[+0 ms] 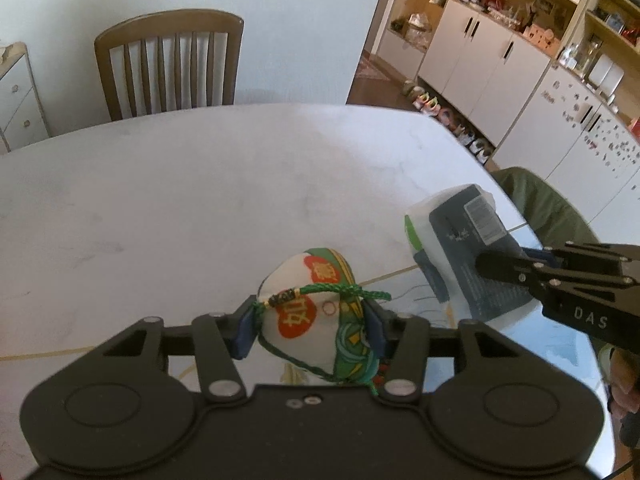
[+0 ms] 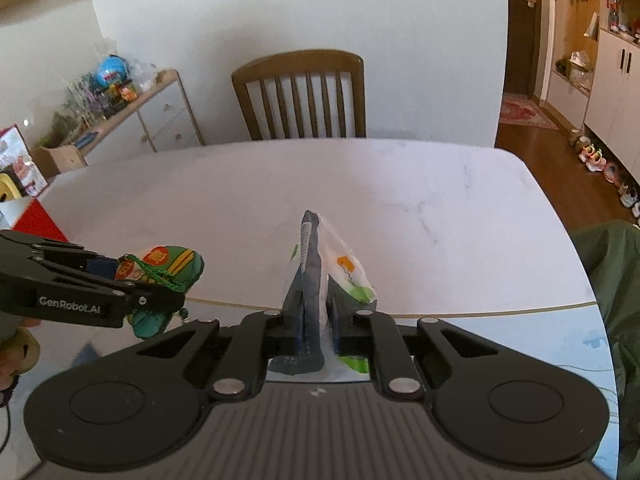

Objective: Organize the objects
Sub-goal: 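Carry the cloth pouch with the left tool while the right tool carries the clear bag to the box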

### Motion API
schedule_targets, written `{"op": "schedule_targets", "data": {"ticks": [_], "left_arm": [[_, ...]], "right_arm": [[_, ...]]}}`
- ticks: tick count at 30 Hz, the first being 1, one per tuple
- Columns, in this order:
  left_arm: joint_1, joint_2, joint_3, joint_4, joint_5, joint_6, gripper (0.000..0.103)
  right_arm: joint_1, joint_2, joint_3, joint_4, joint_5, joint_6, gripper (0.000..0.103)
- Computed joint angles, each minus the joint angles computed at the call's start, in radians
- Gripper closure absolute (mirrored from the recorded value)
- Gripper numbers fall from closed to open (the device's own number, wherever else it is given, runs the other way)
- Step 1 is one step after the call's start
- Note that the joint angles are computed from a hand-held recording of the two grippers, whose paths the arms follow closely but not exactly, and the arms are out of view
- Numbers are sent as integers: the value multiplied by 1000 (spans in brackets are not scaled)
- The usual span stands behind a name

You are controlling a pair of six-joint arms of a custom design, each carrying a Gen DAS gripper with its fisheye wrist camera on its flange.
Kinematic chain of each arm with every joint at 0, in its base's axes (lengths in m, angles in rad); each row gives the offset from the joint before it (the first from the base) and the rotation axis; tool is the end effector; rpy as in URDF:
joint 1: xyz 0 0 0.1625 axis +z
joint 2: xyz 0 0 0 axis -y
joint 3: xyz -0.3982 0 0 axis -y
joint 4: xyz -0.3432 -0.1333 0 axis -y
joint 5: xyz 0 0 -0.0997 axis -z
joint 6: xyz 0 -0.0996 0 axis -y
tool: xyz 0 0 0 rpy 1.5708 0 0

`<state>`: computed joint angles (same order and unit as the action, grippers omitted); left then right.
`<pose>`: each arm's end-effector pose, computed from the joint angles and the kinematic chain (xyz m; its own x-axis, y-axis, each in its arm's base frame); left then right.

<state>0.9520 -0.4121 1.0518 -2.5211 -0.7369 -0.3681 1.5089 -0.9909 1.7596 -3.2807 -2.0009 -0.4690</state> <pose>-0.2696 -0.7356 0.0839 -0.8320 -0.0874 -0.5479 0.2711 0.7976 -0.5389 0.0547 -0.6013 0.2843 -0.8071 0.0846 0.5843 -0.3681 0.7017 -0.6100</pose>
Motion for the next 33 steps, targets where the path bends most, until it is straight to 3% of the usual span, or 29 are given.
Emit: {"op": "schedule_targets", "data": {"ticks": [16,33], "left_arm": [[-87,-218,280,-60,44,-109,51],[-131,-545,616,29,123,-301,50]], "right_arm": [[163,-71,108,-9,-12,69,90],[352,108,-16,58,-50,177,90]]}}
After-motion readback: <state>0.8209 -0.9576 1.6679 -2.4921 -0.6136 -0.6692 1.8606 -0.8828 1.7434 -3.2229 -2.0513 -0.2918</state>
